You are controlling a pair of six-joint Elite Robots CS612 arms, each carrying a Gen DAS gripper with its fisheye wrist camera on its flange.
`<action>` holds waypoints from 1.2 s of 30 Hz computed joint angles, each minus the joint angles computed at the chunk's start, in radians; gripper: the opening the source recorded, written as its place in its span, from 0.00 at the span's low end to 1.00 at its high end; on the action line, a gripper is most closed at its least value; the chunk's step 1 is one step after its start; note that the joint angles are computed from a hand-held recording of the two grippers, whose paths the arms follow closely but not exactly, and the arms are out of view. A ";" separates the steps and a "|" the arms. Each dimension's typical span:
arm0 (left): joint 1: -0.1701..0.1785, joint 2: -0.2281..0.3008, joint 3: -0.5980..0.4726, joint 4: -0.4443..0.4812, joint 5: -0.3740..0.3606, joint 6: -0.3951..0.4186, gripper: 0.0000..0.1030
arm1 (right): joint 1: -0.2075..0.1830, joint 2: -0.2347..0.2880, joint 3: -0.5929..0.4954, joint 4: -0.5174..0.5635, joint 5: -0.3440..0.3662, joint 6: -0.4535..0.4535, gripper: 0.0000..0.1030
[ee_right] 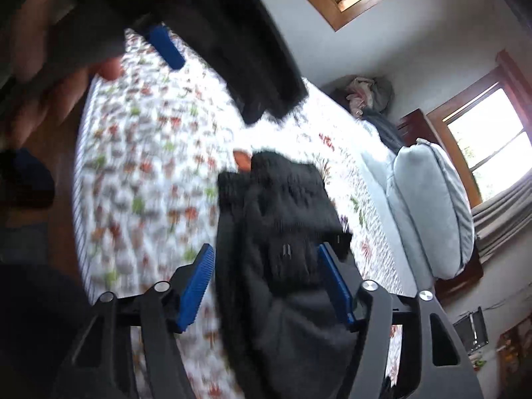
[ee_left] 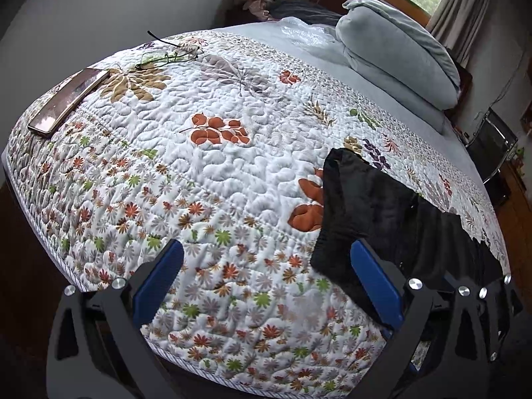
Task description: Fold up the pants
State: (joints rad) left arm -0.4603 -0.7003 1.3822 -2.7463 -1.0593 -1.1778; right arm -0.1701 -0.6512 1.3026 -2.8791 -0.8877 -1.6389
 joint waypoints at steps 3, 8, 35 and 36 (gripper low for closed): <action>0.006 0.004 0.026 -0.134 -0.004 0.055 0.97 | 0.024 0.014 -0.005 -0.066 -0.038 0.051 0.64; 0.039 0.009 0.022 -0.183 -0.061 0.071 0.97 | 0.058 0.054 -0.033 -0.143 -0.136 0.089 0.63; 0.186 0.272 -0.509 0.171 -0.749 0.347 0.97 | 0.088 0.126 -0.175 -0.071 -0.263 0.160 0.20; 0.190 0.273 -0.509 0.166 -0.762 0.339 0.97 | 0.084 0.122 -0.189 -0.031 -0.250 0.183 0.16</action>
State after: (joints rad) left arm -0.2705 -0.4269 0.8731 -2.5800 -1.8212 -0.8386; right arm -0.0860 -0.5295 1.1139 -2.9102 -1.1374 -1.4560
